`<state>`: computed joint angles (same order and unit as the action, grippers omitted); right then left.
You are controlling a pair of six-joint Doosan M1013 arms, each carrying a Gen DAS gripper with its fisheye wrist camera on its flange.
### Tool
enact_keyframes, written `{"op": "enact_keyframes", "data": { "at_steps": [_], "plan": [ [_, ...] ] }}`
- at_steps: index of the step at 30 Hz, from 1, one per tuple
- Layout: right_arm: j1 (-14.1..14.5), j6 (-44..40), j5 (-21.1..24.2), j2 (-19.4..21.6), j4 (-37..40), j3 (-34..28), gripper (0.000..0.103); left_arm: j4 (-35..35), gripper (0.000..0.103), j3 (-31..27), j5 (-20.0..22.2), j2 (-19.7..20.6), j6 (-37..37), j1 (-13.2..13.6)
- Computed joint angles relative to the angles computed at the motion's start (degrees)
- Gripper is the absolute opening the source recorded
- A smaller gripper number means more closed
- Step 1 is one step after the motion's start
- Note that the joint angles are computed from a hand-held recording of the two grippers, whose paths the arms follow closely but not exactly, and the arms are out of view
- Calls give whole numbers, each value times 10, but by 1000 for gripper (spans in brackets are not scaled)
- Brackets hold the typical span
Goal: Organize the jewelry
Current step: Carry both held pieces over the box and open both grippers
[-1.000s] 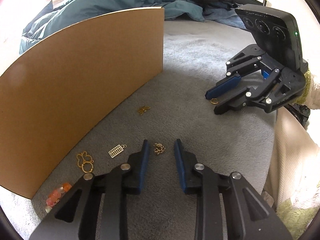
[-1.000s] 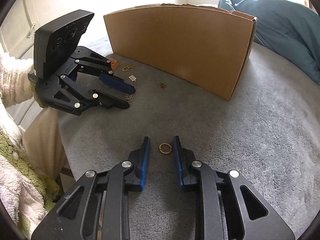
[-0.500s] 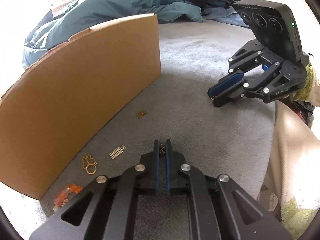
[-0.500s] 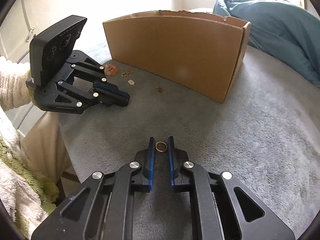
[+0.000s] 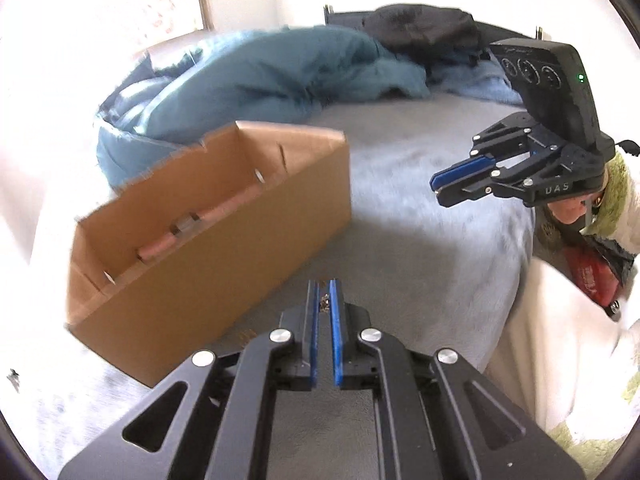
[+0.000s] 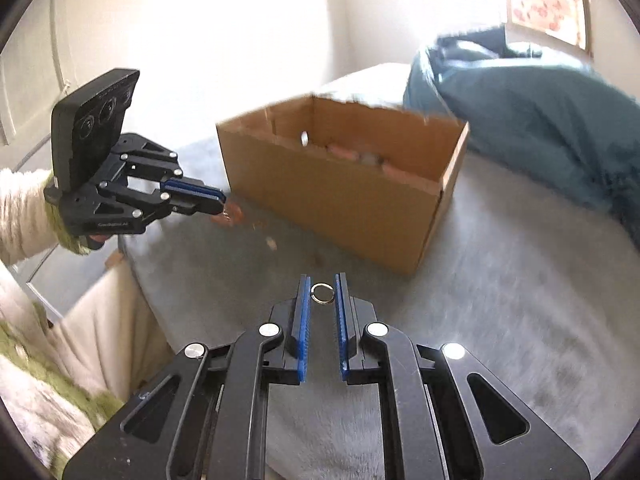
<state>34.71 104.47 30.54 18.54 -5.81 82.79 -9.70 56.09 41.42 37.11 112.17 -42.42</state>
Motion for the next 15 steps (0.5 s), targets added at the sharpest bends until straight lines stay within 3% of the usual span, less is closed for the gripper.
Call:
{"op": "enact_keyframes", "data": {
  "at_steps": [8, 15],
  "plan": [
    [-9, -57, -27, 23, 22, -70, 10, 2, 5, -44, -30, 6, -15, 16],
    [-44, -152, 21, 87, 135, -155, 10, -5, 5, -196, 51, 93, -45, 30]
  ]
}}
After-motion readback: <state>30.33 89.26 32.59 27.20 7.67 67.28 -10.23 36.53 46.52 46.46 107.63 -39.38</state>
